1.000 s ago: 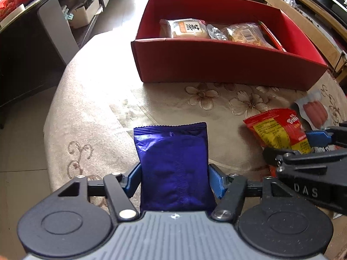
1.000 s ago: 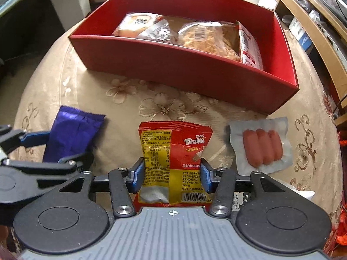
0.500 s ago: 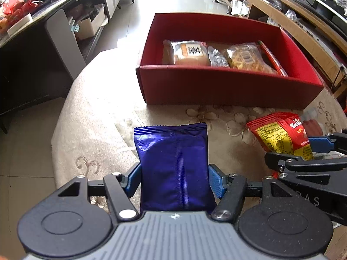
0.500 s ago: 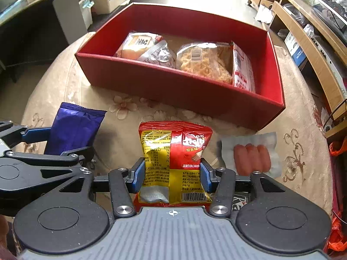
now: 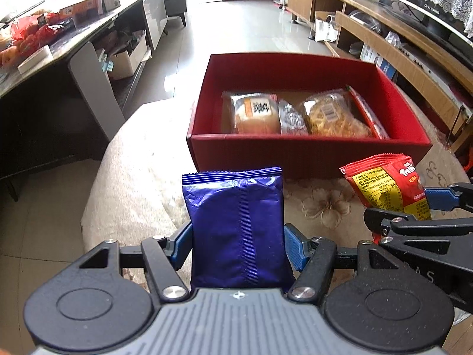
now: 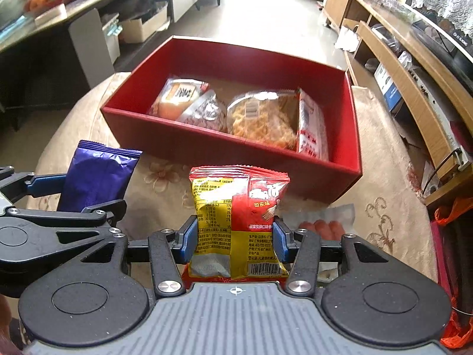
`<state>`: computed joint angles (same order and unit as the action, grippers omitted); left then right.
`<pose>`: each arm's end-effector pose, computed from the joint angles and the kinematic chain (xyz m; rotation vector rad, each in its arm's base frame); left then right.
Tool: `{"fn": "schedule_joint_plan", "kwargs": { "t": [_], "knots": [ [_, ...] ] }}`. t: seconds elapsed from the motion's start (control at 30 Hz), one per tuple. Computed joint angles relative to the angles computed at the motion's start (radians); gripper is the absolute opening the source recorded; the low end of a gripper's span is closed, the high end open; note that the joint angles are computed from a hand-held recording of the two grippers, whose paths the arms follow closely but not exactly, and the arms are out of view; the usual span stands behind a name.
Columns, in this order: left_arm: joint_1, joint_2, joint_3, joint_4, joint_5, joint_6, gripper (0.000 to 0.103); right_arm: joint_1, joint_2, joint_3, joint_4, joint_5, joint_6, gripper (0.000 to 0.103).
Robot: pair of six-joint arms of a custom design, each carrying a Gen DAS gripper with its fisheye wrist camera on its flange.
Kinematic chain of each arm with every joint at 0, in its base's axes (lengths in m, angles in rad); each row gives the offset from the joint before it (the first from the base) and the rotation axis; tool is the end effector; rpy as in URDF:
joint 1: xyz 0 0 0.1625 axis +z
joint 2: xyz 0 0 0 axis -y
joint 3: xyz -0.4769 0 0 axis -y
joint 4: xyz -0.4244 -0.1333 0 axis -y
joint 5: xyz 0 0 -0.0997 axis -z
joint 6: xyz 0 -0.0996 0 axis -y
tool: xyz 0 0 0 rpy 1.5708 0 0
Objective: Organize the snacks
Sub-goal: 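Carry the blue packet and Trolli bag over the red box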
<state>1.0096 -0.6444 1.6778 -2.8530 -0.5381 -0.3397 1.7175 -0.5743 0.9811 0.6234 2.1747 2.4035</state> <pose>-0.1914 -0.7156 0.0595 0.0875 2.1928 -0.7875 0.1851 -0.7276 0.1320 0.8351 -2.2436 0.4157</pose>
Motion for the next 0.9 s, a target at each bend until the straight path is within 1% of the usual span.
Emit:
{"fn": "schedule_joint_plan", "kwargs": {
  "t": [0.5, 0.77, 0.9],
  "knots": [
    [-0.016, 0.022, -0.055, -0.067, 0.024, 0.073, 0.060, 0.007, -0.026, -0.002, -0.066, -0.039, 0.002, 0.058],
    [-0.017, 0.040, -0.100, -0.103, 0.039, 0.121, 0.060, 0.012, -0.026, -0.020, -0.099, -0.054, -0.005, 0.058],
    [-0.016, 0.051, -0.131, -0.119, 0.045, 0.150, 0.060, 0.013, -0.019, -0.043, -0.100, -0.069, 0.010, 0.058]
  ]
}}
